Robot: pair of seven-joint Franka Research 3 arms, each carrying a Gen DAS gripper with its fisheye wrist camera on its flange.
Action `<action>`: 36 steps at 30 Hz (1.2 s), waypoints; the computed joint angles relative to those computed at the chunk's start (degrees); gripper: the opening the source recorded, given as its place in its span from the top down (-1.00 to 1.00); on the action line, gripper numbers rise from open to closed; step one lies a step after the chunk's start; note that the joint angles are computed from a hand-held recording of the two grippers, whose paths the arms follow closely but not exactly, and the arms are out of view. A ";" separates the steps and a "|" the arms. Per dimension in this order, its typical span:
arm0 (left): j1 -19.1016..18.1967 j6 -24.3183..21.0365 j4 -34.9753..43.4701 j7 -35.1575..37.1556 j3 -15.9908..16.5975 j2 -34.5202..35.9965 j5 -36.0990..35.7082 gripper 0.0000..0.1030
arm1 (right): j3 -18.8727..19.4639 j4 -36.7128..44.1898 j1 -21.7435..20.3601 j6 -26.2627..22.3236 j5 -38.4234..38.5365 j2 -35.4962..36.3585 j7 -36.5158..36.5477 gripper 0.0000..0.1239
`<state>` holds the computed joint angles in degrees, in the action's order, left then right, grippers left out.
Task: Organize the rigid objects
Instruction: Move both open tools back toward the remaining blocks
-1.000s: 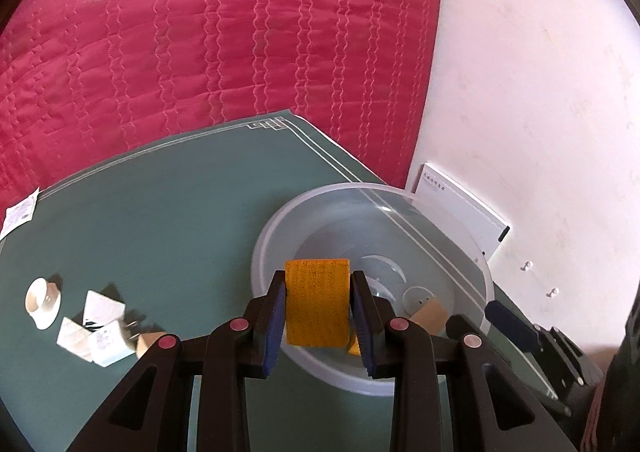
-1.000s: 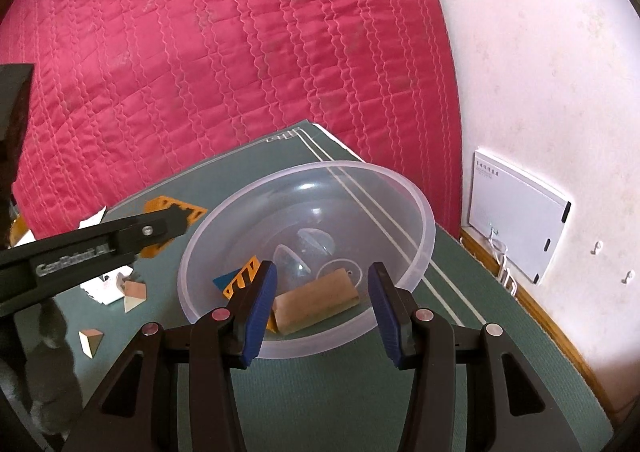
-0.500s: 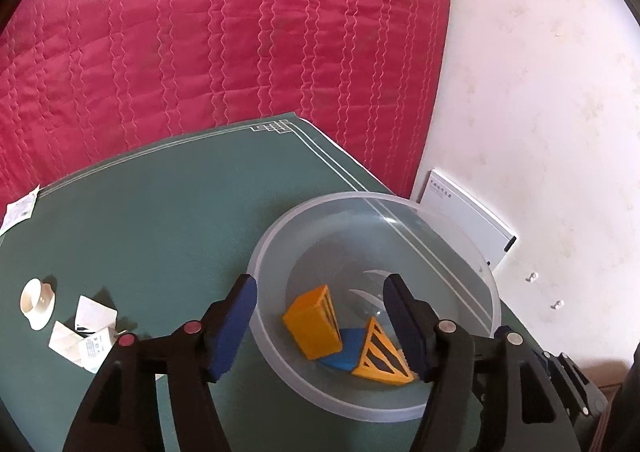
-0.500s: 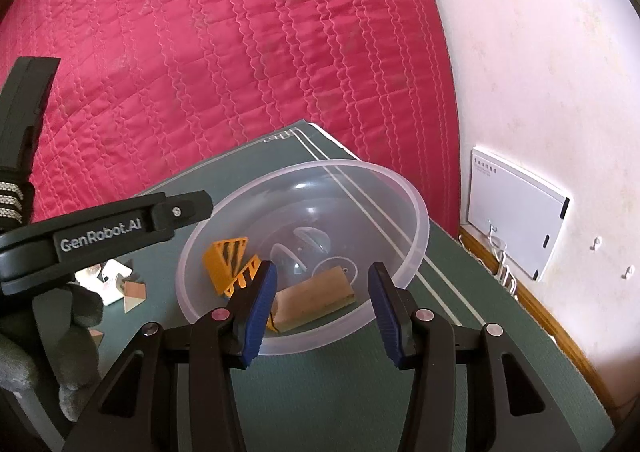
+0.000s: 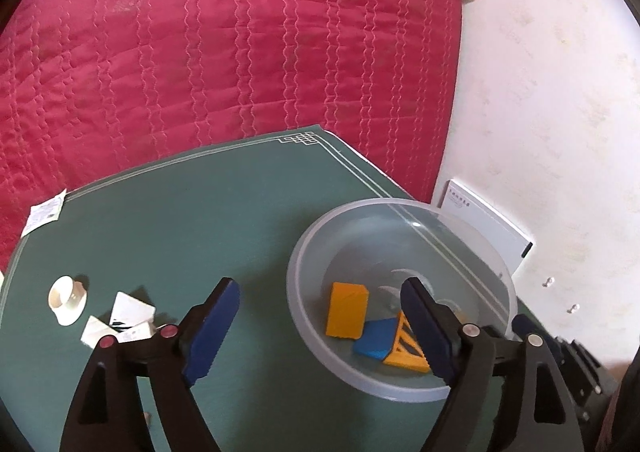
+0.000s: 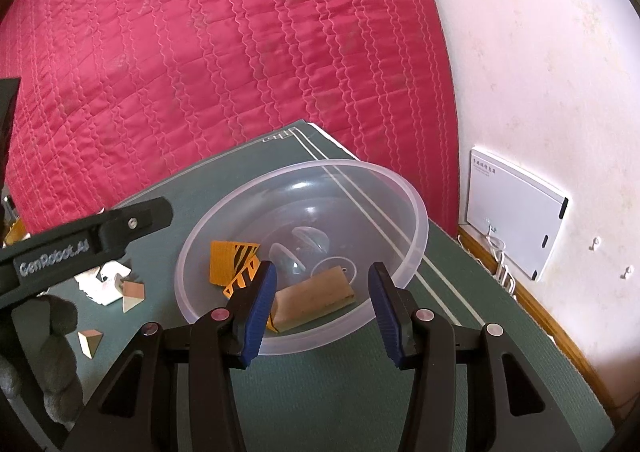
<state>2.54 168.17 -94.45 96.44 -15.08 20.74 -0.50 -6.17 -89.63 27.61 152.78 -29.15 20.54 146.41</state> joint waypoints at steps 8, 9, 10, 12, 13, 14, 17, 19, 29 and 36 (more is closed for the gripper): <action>-1.28 2.13 -3.87 -5.93 4.20 -2.28 4.45 -0.91 | -0.01 -0.08 -0.11 -0.23 0.30 -0.07 -0.06 0.18; -0.94 2.35 -4.55 -6.38 4.30 -2.67 4.64 -0.91 | 0.01 -0.02 -0.19 -0.23 0.40 0.04 -0.12 0.18; -0.58 2.49 -5.01 -6.65 4.28 -2.91 4.75 -0.91 | -0.08 -0.08 -0.13 -0.26 0.29 0.00 0.03 0.18; -0.03 2.83 -5.98 -7.54 4.58 -3.47 5.01 -0.91 | -0.14 -0.14 -0.10 -0.35 0.16 -0.04 0.19 0.17; 0.29 2.95 -6.29 -7.93 4.68 -3.63 5.02 -0.92 | -0.15 -0.09 -0.09 -0.45 0.11 -0.01 0.23 0.16; 0.50 3.01 -6.57 -8.45 4.92 -3.77 5.16 -0.92 | -0.16 0.08 -0.05 -0.64 0.04 0.11 0.31 0.16; 1.19 3.11 -7.15 -9.48 5.38 -4.02 5.56 -0.92 | -0.18 0.37 0.00 -1.10 -0.09 0.23 0.49 0.15; 1.21 3.30 -7.39 -10.65 6.16 -4.12 6.36 -0.92 | -0.22 0.30 0.06 -1.32 -0.32 0.12 0.71 0.15; 2.81 3.63 -8.65 -15.06 9.68 -4.23 10.52 -0.92 | 1.33 0.71 -0.02 -2.09 0.53 -0.01 -1.56 0.15; 3.06 2.24 -8.50 -19.75 13.48 -3.84 16.79 -0.92 | 3.42 2.40 0.00 0.03 5.55 0.76 -7.43 0.15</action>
